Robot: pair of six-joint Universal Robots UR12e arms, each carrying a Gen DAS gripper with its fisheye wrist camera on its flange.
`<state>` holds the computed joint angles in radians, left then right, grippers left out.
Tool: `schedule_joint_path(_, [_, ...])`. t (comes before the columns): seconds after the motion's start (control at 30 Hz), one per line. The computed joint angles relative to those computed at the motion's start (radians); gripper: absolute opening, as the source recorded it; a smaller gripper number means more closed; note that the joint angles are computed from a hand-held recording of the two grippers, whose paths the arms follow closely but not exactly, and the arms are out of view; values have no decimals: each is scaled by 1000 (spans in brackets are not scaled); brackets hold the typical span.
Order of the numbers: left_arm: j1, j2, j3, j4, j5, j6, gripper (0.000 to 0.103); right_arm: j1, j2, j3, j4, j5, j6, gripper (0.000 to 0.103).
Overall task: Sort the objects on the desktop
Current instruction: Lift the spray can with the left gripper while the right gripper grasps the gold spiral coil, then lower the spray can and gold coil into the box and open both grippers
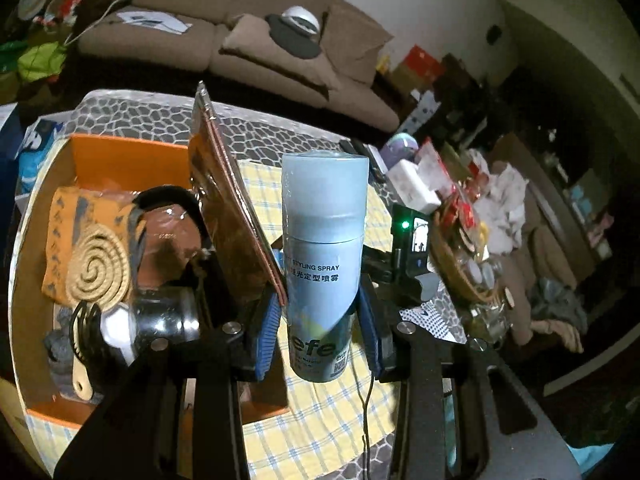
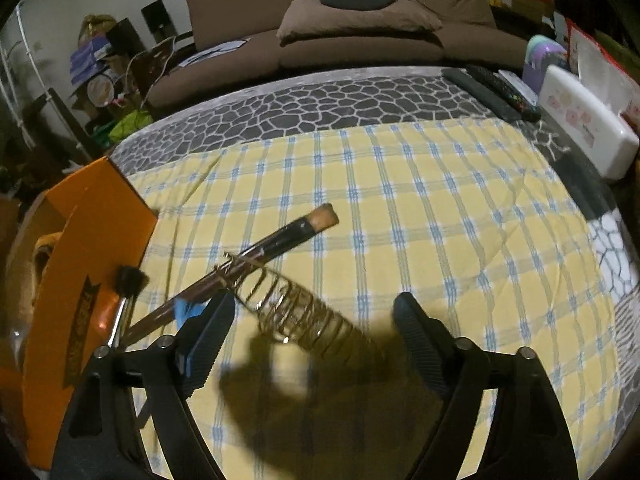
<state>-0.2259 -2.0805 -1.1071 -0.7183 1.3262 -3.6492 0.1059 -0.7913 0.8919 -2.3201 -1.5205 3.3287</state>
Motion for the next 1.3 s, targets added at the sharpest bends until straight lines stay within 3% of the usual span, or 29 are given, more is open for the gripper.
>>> schedule_joint_path(0.03, [2, 5, -13, 10, 0, -2, 34, -2, 7, -13, 21, 13, 0, 57])
schedule_joint_path(0.07, [4, 10, -23, 16, 4, -3, 34, -5, 11, -20, 36, 30, 9, 42])
schedule_joint_path(0.17, [10, 24, -51, 33, 22, -16, 34, -6, 7, -8, 17, 35, 39, 39])
schedule_joint_path(0.27, [20, 39, -90, 80, 10, -44, 34, -1, 3, -9, 13, 11, 36, 24])
schedule_joint_path(0.37, [24, 50, -117, 94, 28, -64, 34, -9, -6, -4, 23, 60, 67, 12])
schedule_joint_path(0.8, [44, 89, -197, 141, 50, -106, 34, -10, -58, 27, -75, 201, 119, 11])
schedule_joint_path(0.97, [43, 94, -201, 93, 125, -101, 34, 12, -63, 3, -131, 290, 97, 11])
schedule_joint_path(1.13, [48, 103, -222, 80, 177, -128, 34, 40, -35, -58, -119, 375, 55, 11])
schedule_joint_path(1.3, [63, 104, -242, 72, 194, -169, 34, 76, 4, -111, -77, 385, 14, 11])
